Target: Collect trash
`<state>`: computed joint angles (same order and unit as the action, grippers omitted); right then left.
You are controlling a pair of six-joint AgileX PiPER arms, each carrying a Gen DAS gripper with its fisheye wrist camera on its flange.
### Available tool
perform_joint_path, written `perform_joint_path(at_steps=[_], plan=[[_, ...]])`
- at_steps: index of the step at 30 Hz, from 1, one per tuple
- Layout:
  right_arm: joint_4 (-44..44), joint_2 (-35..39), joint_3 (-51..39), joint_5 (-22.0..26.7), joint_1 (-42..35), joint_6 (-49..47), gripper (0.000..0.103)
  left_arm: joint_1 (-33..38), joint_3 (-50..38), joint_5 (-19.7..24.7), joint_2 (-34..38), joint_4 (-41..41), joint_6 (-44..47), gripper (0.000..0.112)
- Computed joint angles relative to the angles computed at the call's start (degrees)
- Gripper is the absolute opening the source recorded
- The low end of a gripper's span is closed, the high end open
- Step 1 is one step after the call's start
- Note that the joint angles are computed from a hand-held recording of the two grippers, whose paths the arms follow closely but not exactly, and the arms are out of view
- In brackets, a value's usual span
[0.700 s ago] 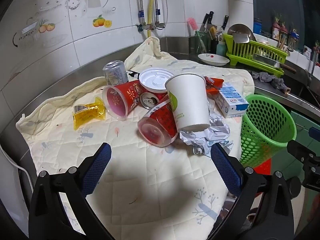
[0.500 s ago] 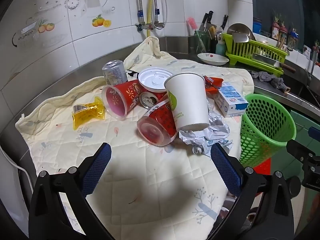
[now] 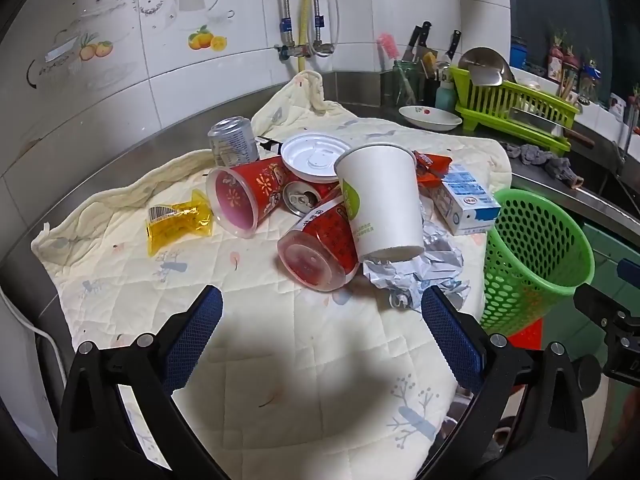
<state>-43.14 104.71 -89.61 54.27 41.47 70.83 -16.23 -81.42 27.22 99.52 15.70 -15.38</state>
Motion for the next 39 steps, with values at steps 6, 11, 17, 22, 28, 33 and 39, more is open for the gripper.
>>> perform_joint_path(at_steps=[6,11,17,22,28,33,39], plan=[[0.1,-0.1,0.0,-0.1,-0.1,0.0,0.097,-0.2,0.1,0.0,-0.1,1.3,-1.4,0.098],[0.1,0.0,0.0,-0.1,-0.1,0.0,0.097,-0.3,0.2,0.1,-0.1,2.1,-2.2,0.098],[0.0,0.1,0.0,-0.1,-0.1,0.1,0.097,-0.2,-0.1,0.3,-0.1,2.0,-2.2,0.098],[-0.1,0.1,-0.1,0.1,0.0,-0.1,0.097,0.0,0.1,0.0,-0.3,2.2,-2.4,0.098],[-0.1,0.2,-0.2,0.0,0.1,-0.1,0.097,0.1,-0.2,0.2,-0.1,2.3,-2.6,0.098],[0.0,0.2,-0.1,0.0,0.0,-0.2,0.097,0.1,-0.2,0.1,-0.1,2.5,-2.7,0.098],[-0.1,0.3,0.0,-0.2,0.0,0.0,0.097,0.1,-0.3,0.2,0.0,2.6,-2.8,0.098]])
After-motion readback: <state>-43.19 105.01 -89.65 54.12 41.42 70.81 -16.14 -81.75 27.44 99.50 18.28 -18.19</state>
